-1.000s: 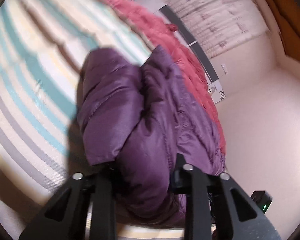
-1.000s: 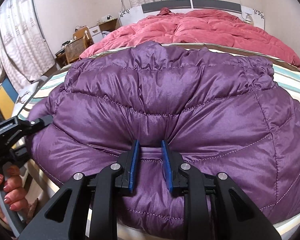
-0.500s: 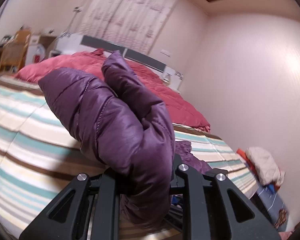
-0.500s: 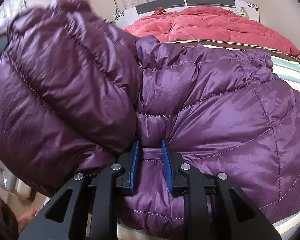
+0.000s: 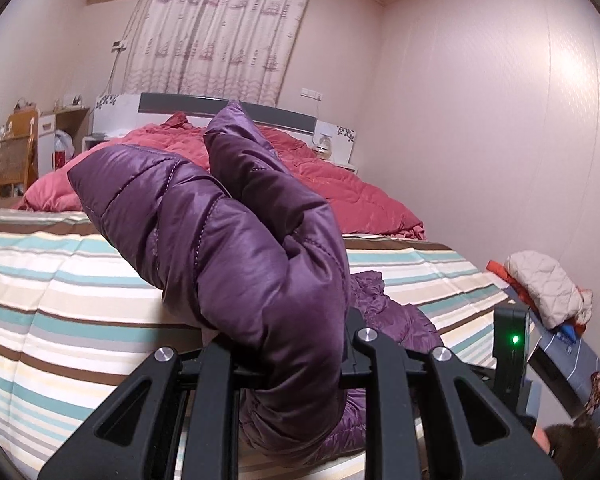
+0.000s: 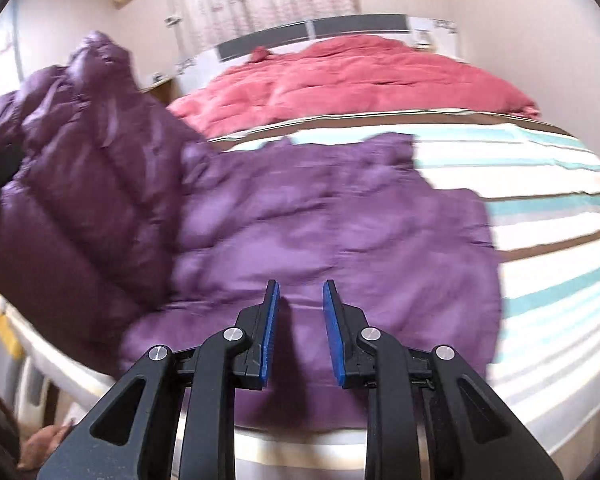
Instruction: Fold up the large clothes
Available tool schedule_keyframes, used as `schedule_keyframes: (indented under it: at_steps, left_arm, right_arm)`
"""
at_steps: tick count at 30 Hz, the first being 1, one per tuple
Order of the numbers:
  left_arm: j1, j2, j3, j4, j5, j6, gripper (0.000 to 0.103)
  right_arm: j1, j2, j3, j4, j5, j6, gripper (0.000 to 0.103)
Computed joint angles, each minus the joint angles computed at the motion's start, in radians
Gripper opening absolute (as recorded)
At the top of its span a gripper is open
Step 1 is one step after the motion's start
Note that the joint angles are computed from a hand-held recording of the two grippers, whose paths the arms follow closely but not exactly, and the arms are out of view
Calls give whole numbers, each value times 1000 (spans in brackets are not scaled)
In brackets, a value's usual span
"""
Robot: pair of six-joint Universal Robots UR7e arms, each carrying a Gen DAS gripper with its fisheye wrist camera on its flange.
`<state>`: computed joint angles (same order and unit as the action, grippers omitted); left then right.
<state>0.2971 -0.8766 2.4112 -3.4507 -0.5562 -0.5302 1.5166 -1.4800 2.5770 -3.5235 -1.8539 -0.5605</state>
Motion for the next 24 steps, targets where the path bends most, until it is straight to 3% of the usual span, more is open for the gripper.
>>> schedule_keyframes:
  at_steps: [3,7,11,24]
  left_arm:
    - [-10,6,-27,53,-4,18,18]
    - [-19,19,-60,110,-27,19,19]
    - [-10,48,-108,133,-81,55,19]
    - [28,153,-221,225,-225,123,19]
  right_arm:
    - [-32,-42,3,3,-13,2,24]
    - [-38,-34,2,-109,-99,-40,24]
    - [-76,-30,-9,-186,-137,-73,24]
    - [-160,-74,-24,-166,-133,-49,24]
